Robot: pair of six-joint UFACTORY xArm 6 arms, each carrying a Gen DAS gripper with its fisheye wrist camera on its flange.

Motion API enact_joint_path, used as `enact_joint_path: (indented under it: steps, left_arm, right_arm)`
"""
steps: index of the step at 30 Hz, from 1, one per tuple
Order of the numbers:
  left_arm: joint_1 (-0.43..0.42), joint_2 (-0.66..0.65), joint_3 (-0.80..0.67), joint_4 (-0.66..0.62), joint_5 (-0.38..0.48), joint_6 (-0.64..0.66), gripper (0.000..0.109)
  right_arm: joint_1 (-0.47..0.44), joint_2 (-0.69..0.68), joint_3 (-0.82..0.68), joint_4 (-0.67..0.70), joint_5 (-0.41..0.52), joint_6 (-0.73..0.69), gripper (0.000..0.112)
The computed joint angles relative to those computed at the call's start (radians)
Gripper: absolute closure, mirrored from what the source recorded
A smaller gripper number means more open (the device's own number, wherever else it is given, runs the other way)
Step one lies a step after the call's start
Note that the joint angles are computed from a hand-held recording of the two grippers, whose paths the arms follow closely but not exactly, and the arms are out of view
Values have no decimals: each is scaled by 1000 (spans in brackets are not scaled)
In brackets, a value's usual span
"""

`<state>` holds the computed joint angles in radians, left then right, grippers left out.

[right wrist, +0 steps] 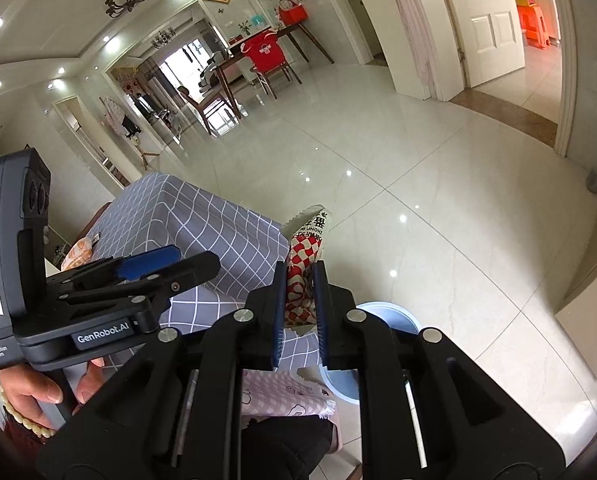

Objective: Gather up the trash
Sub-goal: 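Drop the yellow tag into the bucket with the left tool while the right tool carries the snack, then open the right tool over the blue bucket to drop the striped snack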

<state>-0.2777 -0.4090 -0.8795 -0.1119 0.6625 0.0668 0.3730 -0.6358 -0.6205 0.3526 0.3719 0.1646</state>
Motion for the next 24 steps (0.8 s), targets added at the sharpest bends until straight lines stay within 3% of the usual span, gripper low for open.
enact_joint_path:
  steps: [21,22,23,24]
  left_arm:
    - [58,-18,11,96,-27,-35,35]
    - [58,-14,10,103,-32,-43,35]
    - [62,-14,10,104,-33,-43,35]
    - [67,-14,10,103,-33,-38,35]
  right_arm:
    - [19,118,-58,54,-50,-73,96]
    - [21,126,-60,41,-63,-59,86]
    - [21,134,-64,13,-68,-33,62]
    - [17,141,-64,-51,-75,27,52]
